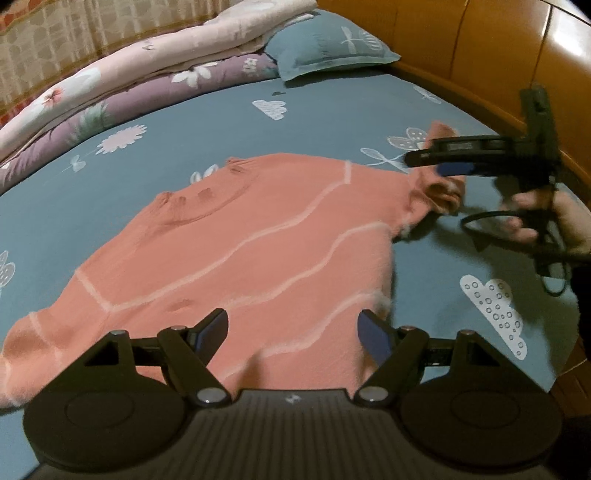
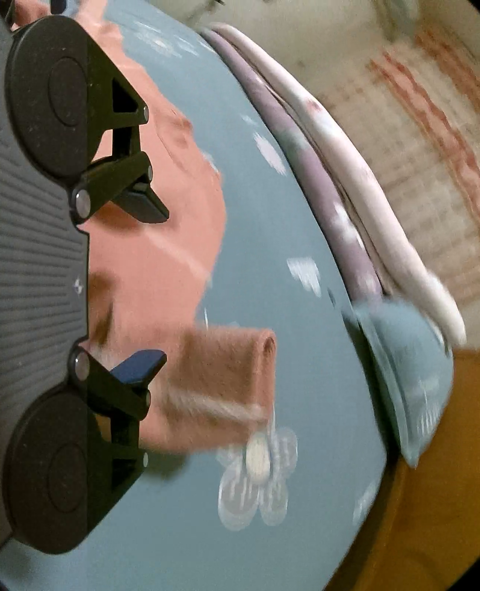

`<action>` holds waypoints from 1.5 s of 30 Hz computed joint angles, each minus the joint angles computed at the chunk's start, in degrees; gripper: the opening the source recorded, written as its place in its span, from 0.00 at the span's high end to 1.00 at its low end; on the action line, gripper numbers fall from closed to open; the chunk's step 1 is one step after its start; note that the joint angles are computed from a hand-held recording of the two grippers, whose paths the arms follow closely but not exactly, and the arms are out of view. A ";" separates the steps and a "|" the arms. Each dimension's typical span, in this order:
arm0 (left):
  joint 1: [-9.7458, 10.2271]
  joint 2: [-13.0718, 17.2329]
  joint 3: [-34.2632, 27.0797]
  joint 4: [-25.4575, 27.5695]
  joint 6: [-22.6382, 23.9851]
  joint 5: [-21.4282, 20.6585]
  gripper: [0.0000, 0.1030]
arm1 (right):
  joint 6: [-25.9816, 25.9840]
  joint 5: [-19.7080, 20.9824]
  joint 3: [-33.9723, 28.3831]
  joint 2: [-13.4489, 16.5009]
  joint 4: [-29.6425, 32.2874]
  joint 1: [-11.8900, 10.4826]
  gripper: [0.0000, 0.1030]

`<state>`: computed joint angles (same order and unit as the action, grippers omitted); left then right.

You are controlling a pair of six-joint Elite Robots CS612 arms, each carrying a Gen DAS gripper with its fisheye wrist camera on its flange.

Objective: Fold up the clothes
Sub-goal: 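Stretch the sleeve out flat with the right gripper and release it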

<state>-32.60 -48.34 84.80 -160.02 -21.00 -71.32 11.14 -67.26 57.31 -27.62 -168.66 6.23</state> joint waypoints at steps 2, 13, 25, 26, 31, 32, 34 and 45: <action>0.08 -0.41 0.69 0.05 -0.67 0.38 0.24 | -2.28 1.49 -3.11 1.44 3.34 0.84 0.21; 1.11 -1.28 2.62 -1.63 -0.98 -0.40 0.24 | 0.31 5.73 8.73 -3.92 -2.54 -0.04 0.21; 1.09 -0.17 0.81 -0.29 2.03 -2.54 0.24 | 11.27 2.44 12.17 -3.10 -10.07 -1.83 0.14; 0.99 -0.25 0.89 -0.26 1.75 -2.15 0.24 | 11.93 2.41 11.82 -2.91 -10.15 -1.84 0.14; 0.76 -0.30 0.70 0.66 0.48 -1.21 0.24 | 16.43 -3.76 14.91 -3.40 -17.09 -2.42 0.14; 0.71 -0.17 0.43 0.98 0.41 -1.12 0.24 | 18.29 -4.79 15.72 -3.46 -19.06 -2.74 0.14; 0.60 0.19 -0.25 1.52 0.48 -1.03 0.24 | 23.39 -3.57 16.34 -2.88 -22.98 -3.89 0.14; -0.24 1.43 -2.62 2.89 2.86 -2.82 0.24 | 28.72 -4.18 12.79 0.15 -27.07 -4.67 0.04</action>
<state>-32.84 -46.91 82.19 -157.13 -18.13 -74.14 39.86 -71.44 70.10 -27.47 -195.73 1.55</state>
